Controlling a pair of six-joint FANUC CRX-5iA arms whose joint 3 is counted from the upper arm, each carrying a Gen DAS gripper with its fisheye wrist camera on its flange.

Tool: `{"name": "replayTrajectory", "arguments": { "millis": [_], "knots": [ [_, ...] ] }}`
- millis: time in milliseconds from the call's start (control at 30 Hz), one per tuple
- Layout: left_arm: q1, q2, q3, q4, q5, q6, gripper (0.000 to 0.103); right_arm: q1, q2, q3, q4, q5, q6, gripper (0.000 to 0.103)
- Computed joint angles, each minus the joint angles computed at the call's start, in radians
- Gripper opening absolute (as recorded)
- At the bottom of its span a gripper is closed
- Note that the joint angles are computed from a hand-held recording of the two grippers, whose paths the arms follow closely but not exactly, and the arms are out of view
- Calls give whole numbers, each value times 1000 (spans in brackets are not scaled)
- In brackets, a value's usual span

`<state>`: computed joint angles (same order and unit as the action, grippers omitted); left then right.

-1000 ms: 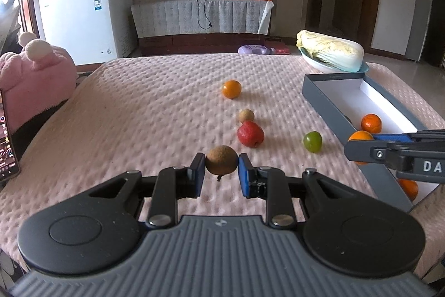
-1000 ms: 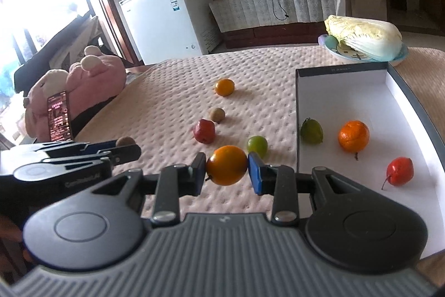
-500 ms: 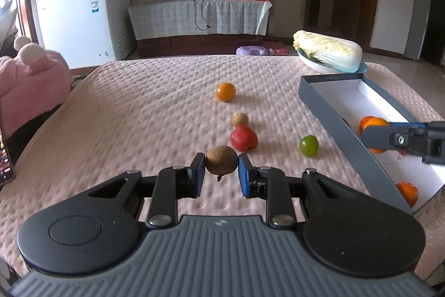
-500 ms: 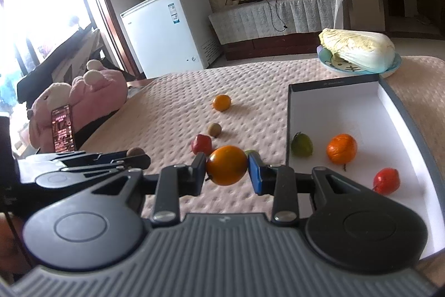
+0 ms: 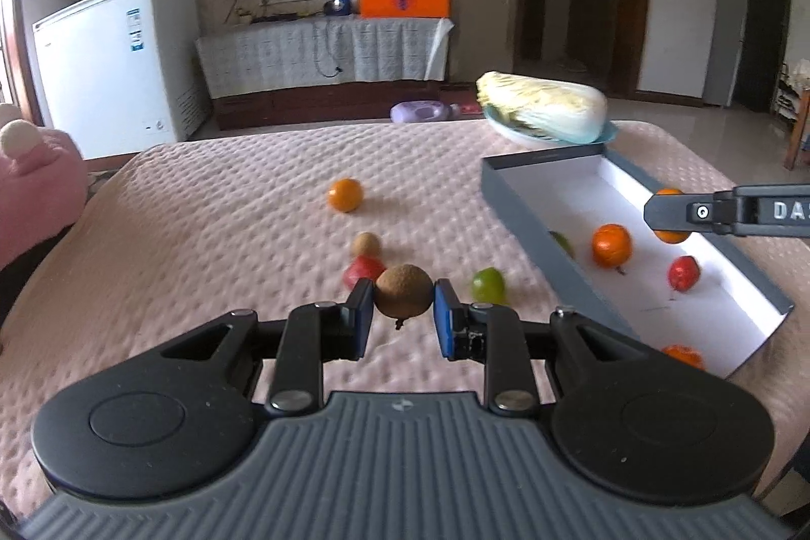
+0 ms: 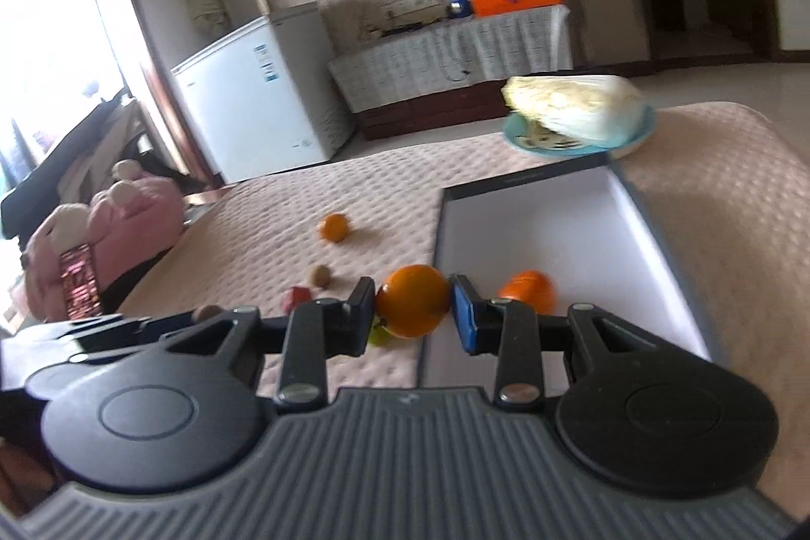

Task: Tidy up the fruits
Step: 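Carry the brown fruit in left tool and orange in right tool over the box, then open the left tool to drop the brown fruit into the box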

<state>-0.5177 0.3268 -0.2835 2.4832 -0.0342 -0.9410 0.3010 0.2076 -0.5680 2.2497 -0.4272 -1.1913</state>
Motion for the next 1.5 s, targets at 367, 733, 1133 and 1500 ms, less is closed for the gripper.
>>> {"name": "replayTrajectory", "arguments": {
  "millis": [367, 733, 1133, 1500],
  "knots": [
    [5, 38, 9, -299, -77, 256, 30, 40, -18, -47, -278, -58, 167, 36],
    [-38, 139, 143, -550, -105, 463, 30, 96, -7, -38, -484, -72, 358, 36],
    [8, 283, 312, -1187, -136, 1034, 30, 86, -20, -59, -527, -54, 366, 36],
    [-23, 263, 270, -996, -92, 870, 31, 65, -5, -44, -499, -26, 321, 36]
  ]
}}
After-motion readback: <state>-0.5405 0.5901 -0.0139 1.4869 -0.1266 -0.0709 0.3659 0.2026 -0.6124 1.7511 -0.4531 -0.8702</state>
